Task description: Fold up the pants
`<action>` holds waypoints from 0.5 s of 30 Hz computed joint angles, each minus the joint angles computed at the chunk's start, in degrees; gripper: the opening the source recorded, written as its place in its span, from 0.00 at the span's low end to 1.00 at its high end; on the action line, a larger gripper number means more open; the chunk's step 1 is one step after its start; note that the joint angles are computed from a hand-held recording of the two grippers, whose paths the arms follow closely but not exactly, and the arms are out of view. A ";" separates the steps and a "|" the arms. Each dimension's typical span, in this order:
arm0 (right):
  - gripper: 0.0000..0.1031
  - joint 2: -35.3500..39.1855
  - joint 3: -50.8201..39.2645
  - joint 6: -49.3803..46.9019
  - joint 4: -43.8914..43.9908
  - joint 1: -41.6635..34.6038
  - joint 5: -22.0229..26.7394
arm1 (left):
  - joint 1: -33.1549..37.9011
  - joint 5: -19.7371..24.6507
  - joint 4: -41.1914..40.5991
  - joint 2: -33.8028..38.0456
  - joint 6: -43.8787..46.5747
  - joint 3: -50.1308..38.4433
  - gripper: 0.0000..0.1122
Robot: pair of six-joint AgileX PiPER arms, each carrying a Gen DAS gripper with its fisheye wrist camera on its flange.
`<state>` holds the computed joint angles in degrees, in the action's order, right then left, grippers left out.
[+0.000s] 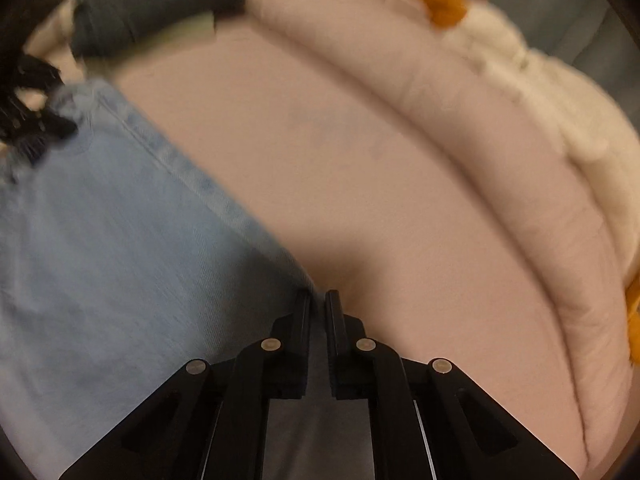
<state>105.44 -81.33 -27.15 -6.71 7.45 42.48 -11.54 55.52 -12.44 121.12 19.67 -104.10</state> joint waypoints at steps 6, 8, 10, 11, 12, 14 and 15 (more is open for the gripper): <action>0.06 -10.34 8.15 13.44 -10.64 4.82 -4.35 | -3.14 -11.27 2.63 -12.56 -1.28 14.70 0.35; 0.06 -17.54 12.67 16.80 -14.30 6.72 -5.82 | -3.71 -16.99 2.02 -18.81 -0.26 22.12 0.35; 0.06 -25.66 16.92 17.65 -15.24 8.08 -6.53 | -4.81 -22.85 2.64 -25.76 0.42 30.20 0.35; 0.06 -28.68 18.08 17.10 -14.99 8.10 -6.78 | -5.13 -24.74 3.40 -28.43 0.54 33.09 0.35; 0.06 -33.15 20.84 18.20 -16.11 9.30 -6.99 | -5.14 -27.25 3.48 -31.81 1.57 36.87 0.35; 0.06 -44.58 27.87 24.16 -21.85 15.06 -4.80 | -4.62 -33.54 3.02 -40.18 6.77 46.44 0.35; 0.06 -48.69 29.78 27.27 -24.03 18.50 -2.59 | -4.84 -35.57 4.01 -44.26 7.61 50.39 0.36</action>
<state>56.75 -51.55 0.12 -30.74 25.95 39.89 -16.38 19.95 -8.43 76.86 27.28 -53.72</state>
